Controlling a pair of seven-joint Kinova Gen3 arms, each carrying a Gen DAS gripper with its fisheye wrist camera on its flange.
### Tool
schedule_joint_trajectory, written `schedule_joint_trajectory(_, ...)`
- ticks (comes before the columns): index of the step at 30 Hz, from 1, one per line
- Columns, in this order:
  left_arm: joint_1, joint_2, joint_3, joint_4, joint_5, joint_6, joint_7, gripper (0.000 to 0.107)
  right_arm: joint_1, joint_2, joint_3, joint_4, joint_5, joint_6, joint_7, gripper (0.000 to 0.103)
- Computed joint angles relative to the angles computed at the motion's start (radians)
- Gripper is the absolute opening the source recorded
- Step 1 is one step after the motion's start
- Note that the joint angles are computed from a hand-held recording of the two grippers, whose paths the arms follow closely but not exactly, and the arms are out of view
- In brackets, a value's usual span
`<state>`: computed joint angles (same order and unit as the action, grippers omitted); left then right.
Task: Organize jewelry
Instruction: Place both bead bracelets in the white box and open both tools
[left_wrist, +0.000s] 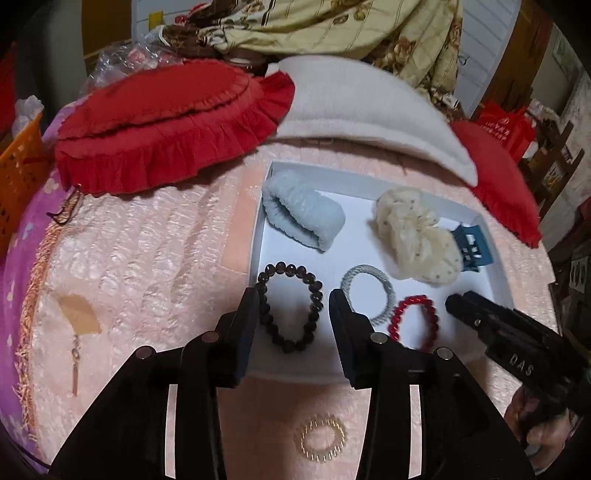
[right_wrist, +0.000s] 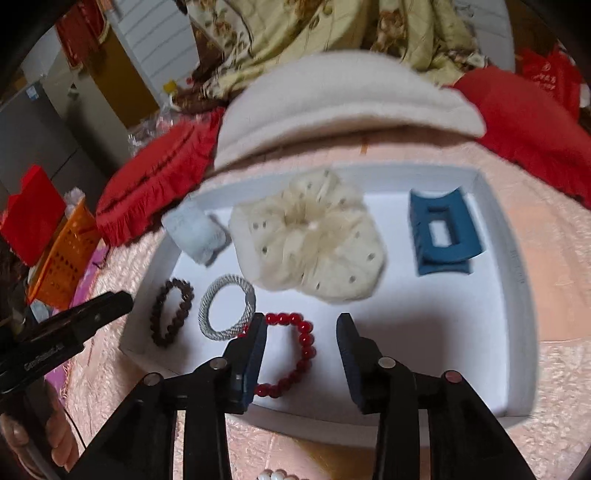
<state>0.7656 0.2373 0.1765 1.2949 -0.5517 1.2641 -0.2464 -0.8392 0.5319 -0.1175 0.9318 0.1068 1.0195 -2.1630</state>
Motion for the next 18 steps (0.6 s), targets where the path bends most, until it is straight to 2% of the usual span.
schedule_joint_trajectory(3, 0.047, -0.019, 0.011, -0.011, -0.054, 0.057, 0.043, 0.039, 0.003, -0.062, -0.003, 0.060, 0.009, -0.034, 0.006, 0.038)
schedule_joint_trajectory(8, 0.154, -0.020, 0.047, -0.038, -0.165, 0.215, 0.115, 0.039, 0.009, -0.180, -0.016, 0.190, 0.047, -0.070, -0.009, 0.040)
schedule_joint_trajectory(11, 0.201, -0.017, 0.066, -0.034, -0.190, 0.273, 0.159, 0.039, 0.024, -0.236, -0.035, 0.266, 0.054, -0.070, -0.027, 0.040)
schedule_joint_trajectory(14, 0.230, -0.006, 0.078, -0.029, -0.187, 0.299, 0.189, 0.039, 0.035, -0.278, -0.058, 0.339, 0.065, -0.064, -0.030, 0.040)
schedule_joint_trajectory(18, 0.246, 0.013, 0.081, -0.011, -0.157, 0.292, 0.209, 0.039, 0.033, -0.295, -0.091, 0.397, 0.081, -0.038, -0.008, 0.040)
